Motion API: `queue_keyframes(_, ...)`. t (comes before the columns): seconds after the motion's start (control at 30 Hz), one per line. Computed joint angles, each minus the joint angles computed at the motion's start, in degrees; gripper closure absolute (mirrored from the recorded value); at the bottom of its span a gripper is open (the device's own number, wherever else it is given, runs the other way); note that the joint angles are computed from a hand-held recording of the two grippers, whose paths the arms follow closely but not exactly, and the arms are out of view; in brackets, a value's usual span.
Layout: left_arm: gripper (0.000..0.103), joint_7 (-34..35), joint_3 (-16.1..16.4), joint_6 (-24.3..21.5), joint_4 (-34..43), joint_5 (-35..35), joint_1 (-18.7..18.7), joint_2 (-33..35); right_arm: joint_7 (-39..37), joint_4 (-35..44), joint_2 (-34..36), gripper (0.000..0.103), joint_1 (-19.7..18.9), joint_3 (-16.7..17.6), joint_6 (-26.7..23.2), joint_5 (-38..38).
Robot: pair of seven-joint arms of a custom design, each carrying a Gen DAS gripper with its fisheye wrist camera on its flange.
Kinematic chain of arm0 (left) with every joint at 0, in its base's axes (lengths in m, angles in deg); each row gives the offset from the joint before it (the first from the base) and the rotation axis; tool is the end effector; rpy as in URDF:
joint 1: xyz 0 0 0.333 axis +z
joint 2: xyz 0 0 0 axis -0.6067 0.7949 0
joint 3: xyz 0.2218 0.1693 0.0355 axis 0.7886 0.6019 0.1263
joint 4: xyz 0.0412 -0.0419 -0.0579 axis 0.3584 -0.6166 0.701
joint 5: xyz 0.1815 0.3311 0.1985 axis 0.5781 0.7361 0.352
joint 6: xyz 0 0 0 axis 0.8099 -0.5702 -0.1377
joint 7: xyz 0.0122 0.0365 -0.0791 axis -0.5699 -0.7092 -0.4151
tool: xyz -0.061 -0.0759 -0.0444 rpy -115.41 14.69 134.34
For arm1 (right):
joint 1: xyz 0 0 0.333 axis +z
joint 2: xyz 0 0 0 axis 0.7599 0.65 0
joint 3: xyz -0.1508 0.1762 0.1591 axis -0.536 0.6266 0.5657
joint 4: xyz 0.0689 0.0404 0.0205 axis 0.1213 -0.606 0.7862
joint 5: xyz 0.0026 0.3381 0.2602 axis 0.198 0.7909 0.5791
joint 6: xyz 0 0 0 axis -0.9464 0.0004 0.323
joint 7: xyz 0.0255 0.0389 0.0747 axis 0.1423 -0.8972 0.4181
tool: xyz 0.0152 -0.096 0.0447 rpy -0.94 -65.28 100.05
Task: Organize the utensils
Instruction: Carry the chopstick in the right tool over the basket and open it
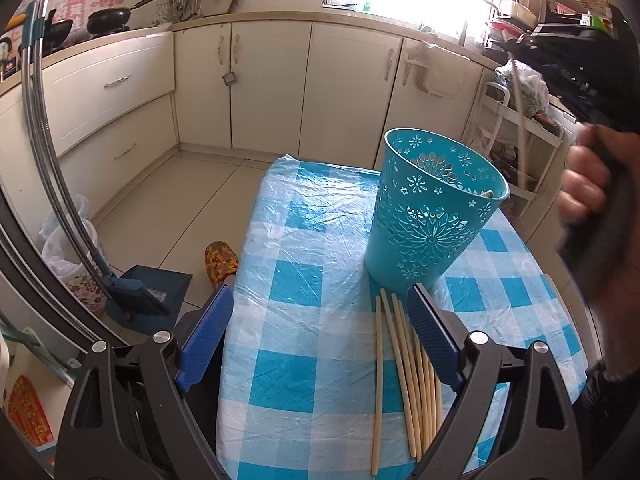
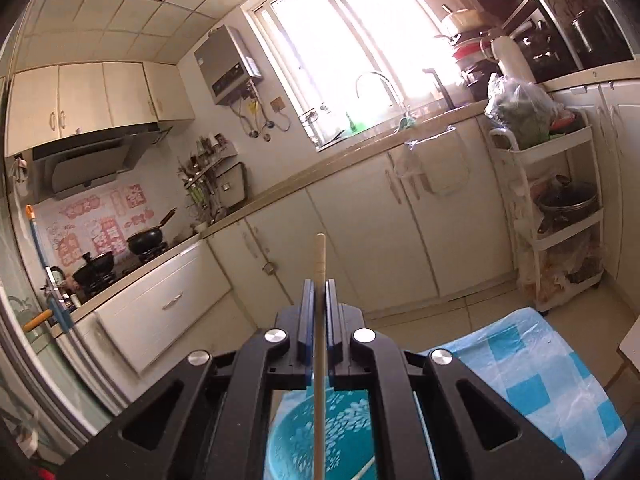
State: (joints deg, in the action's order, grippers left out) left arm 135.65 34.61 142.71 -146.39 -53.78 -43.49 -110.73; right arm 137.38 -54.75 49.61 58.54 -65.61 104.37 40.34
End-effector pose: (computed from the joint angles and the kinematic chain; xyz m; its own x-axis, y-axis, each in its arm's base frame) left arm 0.4828 -0.1585 0.6242 -0.0462 -0.9927 0.1114 -0.6802 -0.0504 -0.7313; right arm 0.5645 0.2101 0.7225 0.0380 -0.9079 -0.4176 -0.2384 0.3975 -0.8861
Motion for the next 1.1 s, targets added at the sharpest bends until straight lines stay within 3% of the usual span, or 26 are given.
queue_keyframes(0.07, 0.018, 0.04, 0.15, 0.04, -0.06, -0.10, -0.02, 0.06, 3.83, 2.46, 1.98, 0.097, -0.40, 1.22, -4.23, -7.31)
queue_keyframes(0.17, 0.017, 0.28, 0.60, -0.15, -0.11, -0.88, -0.24, 0.31, 1.76, 3.15, 3.45, 0.097, 1.83, 0.35, -8.19, -9.49)
queue_keyframes(0.47, 0.017, 0.31, 0.84, -1.15, 0.01, -1.98, -0.28, 1.02, -2.03, -0.95, 1.84, 0.097, 4.75, -0.23, -11.41, -13.51)
queue_keyframes(0.63, 0.017, 0.45, 0.79, -1.69, 0.25, -2.23, -0.45, 1.02, -8.91, -2.03, 0.53, 0.097, 5.96, 0.39, -14.52, -9.27)
queue_keyframes(0.83, 0.017, 1.27, 1.33, -3.01, 0.14, -3.63, -1.01, 0.64, -20.58, -3.80, -3.19, 0.096, 7.56, 1.43, -21.62, 2.74)
queue_keyframes(0.97, 0.017, 1.58, 1.21, -4.06, -0.06, -3.97, -1.19, 0.29, -23.89, -5.61, -6.37, 0.084, 7.55, 2.52, -25.49, 6.95)
queue_keyframes(1.03, 0.017, 1.70, 1.03, -4.62, -0.03, -3.98, -1.29, 0.19, -23.89, -6.39, -7.75, 0.067, 7.18, 3.49, -26.85, 6.86)
queue_keyframes(1.1, 0.017, 1.91, 0.96, -5.09, -0.11, -3.94, -1.41, -0.02, -24.17, -7.49, -9.45, 0.067, 6.85, 4.26, -27.99, 6.69)
